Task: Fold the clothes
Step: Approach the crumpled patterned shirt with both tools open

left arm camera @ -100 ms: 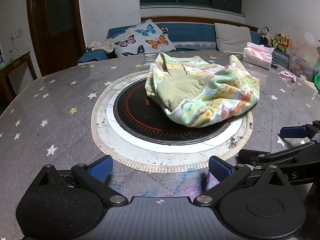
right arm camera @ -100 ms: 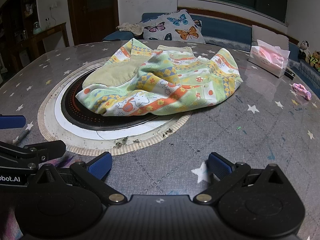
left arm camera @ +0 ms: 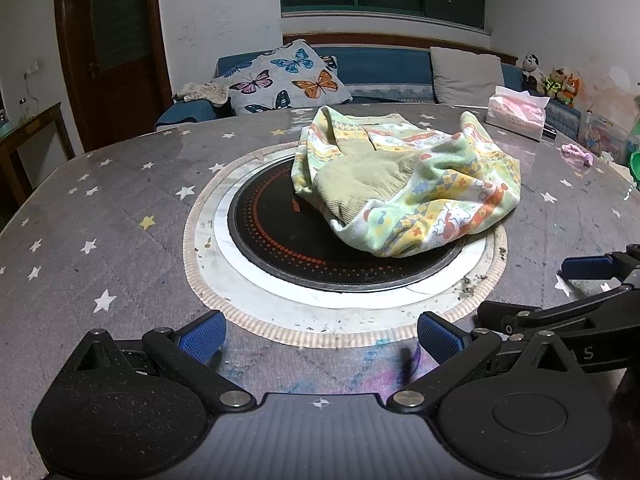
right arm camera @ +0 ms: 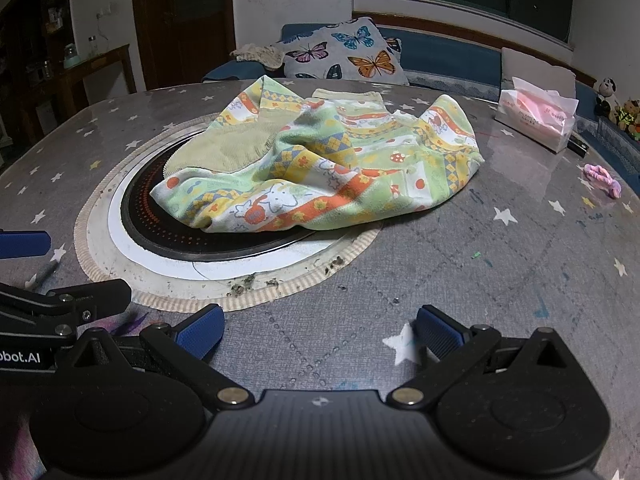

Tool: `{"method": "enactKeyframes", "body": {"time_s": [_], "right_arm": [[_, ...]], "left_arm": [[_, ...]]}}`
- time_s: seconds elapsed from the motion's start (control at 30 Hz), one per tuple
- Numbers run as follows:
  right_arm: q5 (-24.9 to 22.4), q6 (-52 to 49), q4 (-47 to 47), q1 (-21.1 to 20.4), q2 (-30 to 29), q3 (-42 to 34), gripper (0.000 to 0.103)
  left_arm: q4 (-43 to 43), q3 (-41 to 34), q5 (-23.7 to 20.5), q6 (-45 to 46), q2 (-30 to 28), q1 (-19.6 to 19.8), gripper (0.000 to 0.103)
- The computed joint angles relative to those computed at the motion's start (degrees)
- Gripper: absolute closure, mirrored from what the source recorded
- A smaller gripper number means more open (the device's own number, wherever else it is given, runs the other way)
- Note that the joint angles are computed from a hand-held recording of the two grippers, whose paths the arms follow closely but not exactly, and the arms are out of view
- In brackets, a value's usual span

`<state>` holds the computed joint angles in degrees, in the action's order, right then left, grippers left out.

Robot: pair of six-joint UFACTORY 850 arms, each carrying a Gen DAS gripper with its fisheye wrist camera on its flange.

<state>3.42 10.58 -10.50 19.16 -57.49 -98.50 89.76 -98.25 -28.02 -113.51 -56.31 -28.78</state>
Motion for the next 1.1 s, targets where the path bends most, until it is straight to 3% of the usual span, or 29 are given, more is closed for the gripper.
{"method": "enactKeyframes", "body": {"time_s": [0.4, 0.5, 0.6, 0.93, 1.0, 1.1], "right_arm": [[-0.30, -9.80, 9.66, 0.17, -0.12, -0.11, 0.000], [-1.00, -6.49, 6.55, -0.01, -0.11, -0.79, 0.000], [-1.06, 4.19, -3.70, -0.17, -0.01, -0.82, 0.000], [-1.64, 3.96, -2.97, -0.31, -0.19, -1.40, 0.000], [-1.81, 0.43, 0.71, -0.31, -0.20, -1.50, 0.000], [-1.87, -13.01, 14.49, -0.32, -0.06, -1.38, 0.000]], "left_arm": [[-0.65, -0.58, 1.76, 0.88, -0.04, 0.69, 0.000], [-0.79, -0.84, 1.94, 0.95, -0.17, 0.76, 0.000], [-0.69, -0.95, 2.25, 0.96, -0.15, 0.89, 0.000], [-1.41, -1.79, 2.81, 2.17, -0.55, 1.10, 0.000], [-1.47, -1.97, 2.88, 2.27, -0.63, 1.13, 0.000], [-1.67, -2.38, 3.12, 2.74, -0.81, 1.17, 0.000]]}}
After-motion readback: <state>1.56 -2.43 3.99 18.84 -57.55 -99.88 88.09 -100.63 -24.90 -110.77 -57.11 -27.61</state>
